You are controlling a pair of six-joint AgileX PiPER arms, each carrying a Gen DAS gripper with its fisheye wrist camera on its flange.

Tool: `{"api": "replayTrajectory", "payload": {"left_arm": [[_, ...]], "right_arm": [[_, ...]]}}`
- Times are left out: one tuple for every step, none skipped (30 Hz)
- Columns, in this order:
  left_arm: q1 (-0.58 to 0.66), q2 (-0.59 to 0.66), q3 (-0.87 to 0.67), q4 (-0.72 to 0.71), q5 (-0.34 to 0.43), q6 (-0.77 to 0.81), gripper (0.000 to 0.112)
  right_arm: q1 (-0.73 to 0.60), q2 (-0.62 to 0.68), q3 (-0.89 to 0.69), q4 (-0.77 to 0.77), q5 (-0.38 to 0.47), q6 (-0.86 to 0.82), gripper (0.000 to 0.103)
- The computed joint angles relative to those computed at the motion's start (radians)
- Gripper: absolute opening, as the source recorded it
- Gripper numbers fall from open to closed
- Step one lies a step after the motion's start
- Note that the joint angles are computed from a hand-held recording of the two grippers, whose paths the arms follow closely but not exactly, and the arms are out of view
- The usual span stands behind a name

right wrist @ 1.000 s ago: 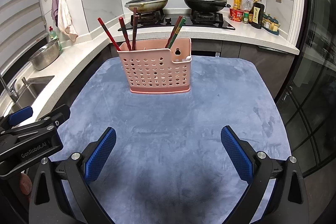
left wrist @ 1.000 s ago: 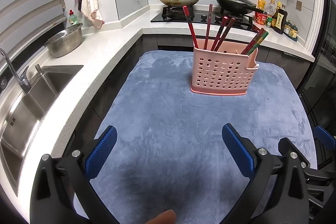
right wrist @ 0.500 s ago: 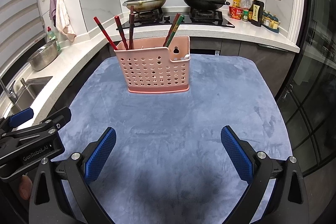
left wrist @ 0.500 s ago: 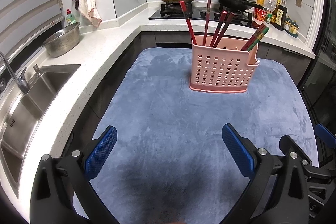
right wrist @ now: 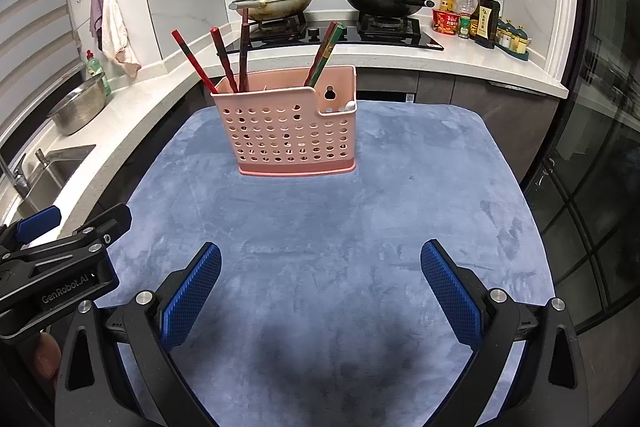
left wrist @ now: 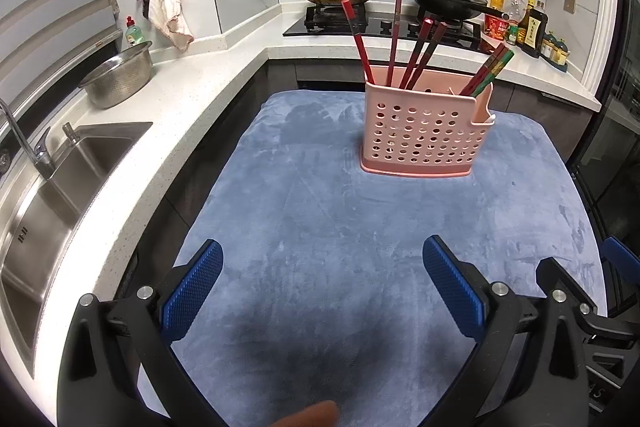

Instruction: Organize utensils

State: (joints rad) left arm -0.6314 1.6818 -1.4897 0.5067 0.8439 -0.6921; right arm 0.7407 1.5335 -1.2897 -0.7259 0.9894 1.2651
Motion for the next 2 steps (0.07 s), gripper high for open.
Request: {"api": "replayTrajectory", "payload": {"left_arm": [[0.001,0.0,0.001,-0.004,-0.001,0.005,0.096],[0.002,0.001,0.0,-0.005,-0.003,0.01,0.096]], "right_arm": [[0.0,-0.001,0.0,0.001,-0.001,0.001,0.096],[-0.001,-0.001,0.0,0.001,-0.002,0.0,0.096]]}}
